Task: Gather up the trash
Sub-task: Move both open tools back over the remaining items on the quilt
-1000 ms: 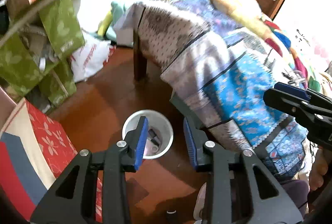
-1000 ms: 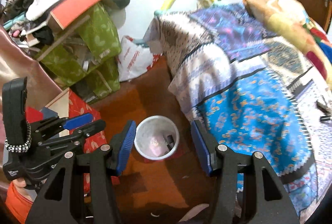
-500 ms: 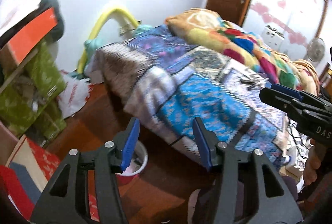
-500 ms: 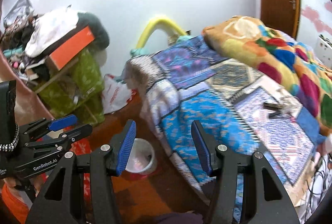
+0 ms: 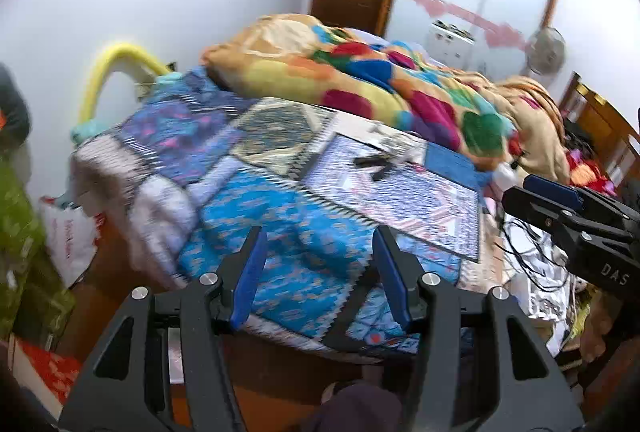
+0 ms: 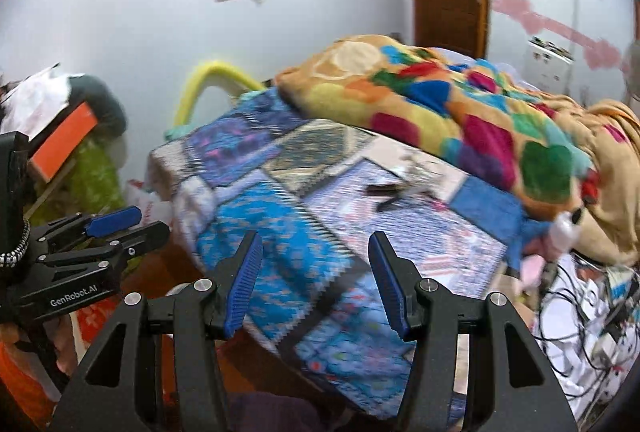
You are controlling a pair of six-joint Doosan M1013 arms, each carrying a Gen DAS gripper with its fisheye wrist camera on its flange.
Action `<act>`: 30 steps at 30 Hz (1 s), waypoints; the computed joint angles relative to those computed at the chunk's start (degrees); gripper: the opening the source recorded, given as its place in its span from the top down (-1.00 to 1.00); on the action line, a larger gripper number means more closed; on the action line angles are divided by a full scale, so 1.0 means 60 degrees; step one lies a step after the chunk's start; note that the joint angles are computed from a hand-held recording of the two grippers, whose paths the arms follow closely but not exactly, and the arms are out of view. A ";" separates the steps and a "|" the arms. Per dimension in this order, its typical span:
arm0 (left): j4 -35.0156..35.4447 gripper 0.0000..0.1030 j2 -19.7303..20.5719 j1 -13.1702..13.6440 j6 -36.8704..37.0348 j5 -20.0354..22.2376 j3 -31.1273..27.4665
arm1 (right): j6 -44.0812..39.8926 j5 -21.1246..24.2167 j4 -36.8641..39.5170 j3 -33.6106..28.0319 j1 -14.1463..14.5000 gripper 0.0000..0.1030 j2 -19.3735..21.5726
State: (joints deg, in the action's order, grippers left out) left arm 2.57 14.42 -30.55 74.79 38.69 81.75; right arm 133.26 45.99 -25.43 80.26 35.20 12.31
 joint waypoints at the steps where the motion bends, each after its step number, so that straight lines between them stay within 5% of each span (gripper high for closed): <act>1: -0.0212 -0.05 0.0109 -0.0038 0.0239 0.0033 -0.0106 | 0.0086 0.0038 -0.0034 0.0086 -0.0094 0.00 -0.0049; 16: -0.1696 -0.05 0.2218 -0.0317 0.2108 0.1236 -0.2312 | -0.0098 0.0449 0.0362 0.0617 -0.1318 0.00 0.0037; 30: -0.1638 -0.05 0.4131 -0.0297 0.2215 0.2152 -0.4424 | -0.1530 0.0198 0.1789 0.0089 -0.2195 0.00 0.1195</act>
